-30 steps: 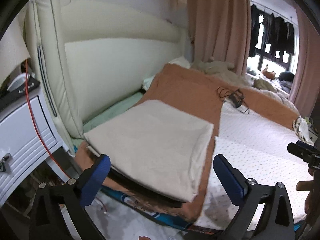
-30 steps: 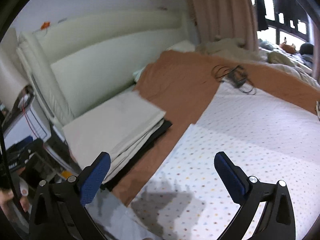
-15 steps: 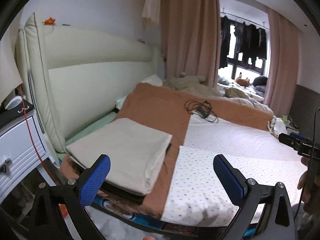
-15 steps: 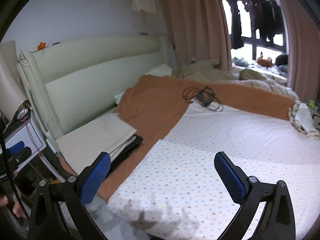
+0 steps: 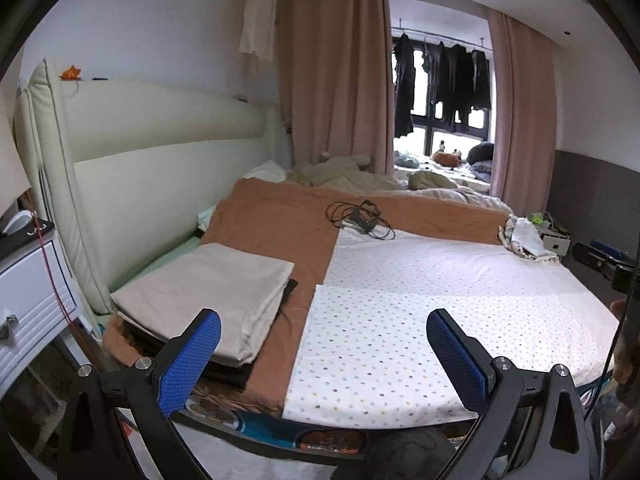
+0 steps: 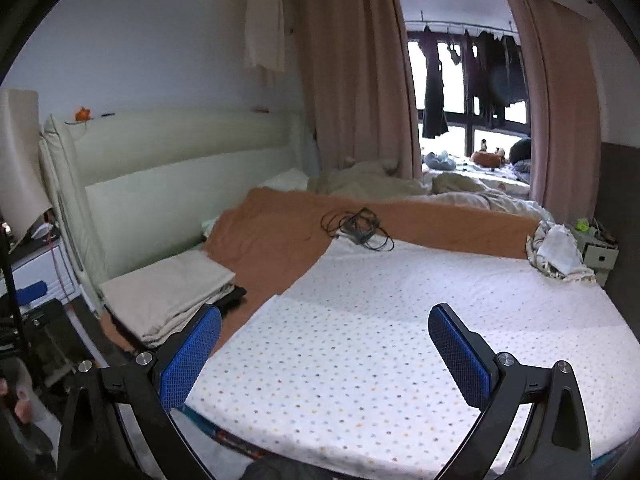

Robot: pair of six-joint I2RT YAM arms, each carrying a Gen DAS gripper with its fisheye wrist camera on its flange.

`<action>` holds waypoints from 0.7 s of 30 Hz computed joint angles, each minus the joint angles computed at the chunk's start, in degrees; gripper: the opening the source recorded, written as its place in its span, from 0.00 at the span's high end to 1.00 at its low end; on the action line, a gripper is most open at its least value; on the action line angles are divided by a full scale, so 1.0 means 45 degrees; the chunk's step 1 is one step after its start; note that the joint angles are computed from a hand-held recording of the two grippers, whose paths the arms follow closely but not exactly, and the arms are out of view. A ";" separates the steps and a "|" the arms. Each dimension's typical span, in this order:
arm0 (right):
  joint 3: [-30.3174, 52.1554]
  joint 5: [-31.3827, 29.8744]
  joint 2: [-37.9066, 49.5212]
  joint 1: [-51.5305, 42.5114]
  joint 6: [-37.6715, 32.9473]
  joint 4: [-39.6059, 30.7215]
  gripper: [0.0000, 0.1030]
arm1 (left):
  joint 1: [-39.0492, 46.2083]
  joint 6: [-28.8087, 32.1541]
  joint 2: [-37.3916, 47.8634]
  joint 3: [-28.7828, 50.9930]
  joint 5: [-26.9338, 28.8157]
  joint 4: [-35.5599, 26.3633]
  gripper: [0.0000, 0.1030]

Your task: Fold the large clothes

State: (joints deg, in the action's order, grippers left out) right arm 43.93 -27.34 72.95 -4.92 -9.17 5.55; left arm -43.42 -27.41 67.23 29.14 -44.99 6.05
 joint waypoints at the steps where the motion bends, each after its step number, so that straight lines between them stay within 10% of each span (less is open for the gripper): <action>1: -0.0249 -0.0223 -0.0205 -0.0268 -0.0073 0.0124 0.00 | -0.0203 -0.0062 0.0192 -0.0062 -0.0172 0.0263 0.00; 21: -0.3688 -0.3068 -0.2431 -0.5301 -0.1700 0.0208 0.00 | -0.4459 -0.3364 0.2770 0.0373 -0.3516 0.0079 0.00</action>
State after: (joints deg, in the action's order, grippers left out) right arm 27.34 -41.15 62.01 -28.77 -16.81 6.49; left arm -63.48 -42.55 79.70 30.82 -60.81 6.41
